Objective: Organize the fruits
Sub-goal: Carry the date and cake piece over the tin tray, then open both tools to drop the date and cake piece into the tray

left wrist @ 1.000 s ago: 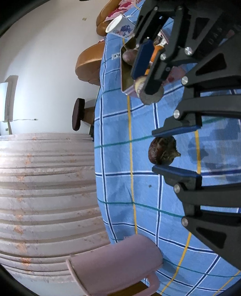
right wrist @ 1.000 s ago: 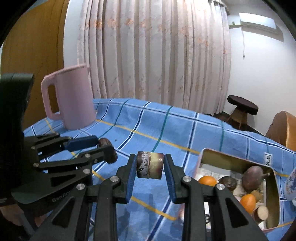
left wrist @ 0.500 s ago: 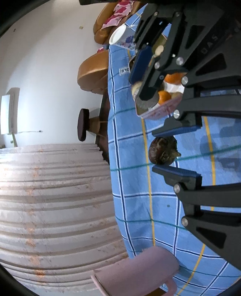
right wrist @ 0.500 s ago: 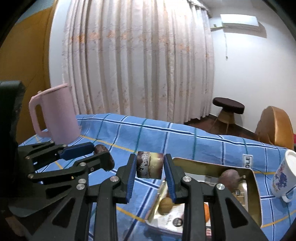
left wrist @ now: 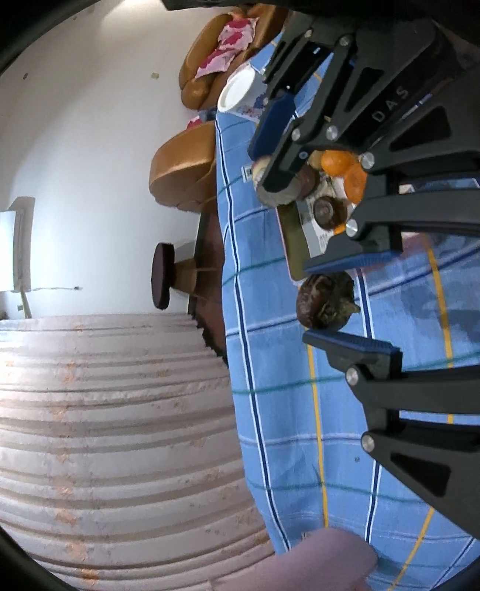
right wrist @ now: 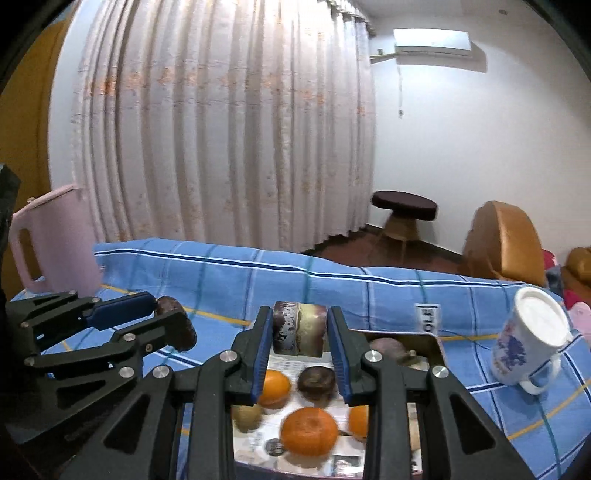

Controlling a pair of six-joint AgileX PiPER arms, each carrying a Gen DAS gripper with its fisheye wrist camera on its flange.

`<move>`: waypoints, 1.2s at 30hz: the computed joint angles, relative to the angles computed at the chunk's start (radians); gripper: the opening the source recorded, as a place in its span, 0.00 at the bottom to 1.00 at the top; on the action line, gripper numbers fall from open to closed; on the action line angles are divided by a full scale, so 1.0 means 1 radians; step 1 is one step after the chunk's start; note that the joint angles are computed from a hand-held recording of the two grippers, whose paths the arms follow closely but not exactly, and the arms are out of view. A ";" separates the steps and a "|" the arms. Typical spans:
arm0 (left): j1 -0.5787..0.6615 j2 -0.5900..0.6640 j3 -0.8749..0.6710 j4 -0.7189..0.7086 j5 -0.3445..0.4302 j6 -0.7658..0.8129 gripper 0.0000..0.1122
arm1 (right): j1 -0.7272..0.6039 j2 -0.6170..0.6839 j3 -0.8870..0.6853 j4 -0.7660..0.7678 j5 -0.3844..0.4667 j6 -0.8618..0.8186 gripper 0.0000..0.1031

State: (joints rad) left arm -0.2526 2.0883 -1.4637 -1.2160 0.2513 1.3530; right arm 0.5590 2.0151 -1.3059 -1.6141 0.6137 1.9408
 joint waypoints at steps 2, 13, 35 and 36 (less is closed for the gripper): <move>-0.014 0.021 -0.031 0.063 0.011 -0.071 0.29 | -0.013 0.000 -0.001 0.023 0.004 -0.017 0.31; -0.075 0.089 -0.099 0.211 0.026 -0.219 0.28 | -0.081 0.019 -0.028 0.231 -0.026 -0.191 0.31; -0.075 0.099 -0.089 0.143 0.064 -0.115 0.36 | -0.109 0.027 -0.013 0.309 -0.066 -0.261 0.32; -0.071 0.096 -0.085 0.121 0.075 -0.090 0.37 | -0.108 0.020 -0.003 0.295 -0.067 -0.243 0.33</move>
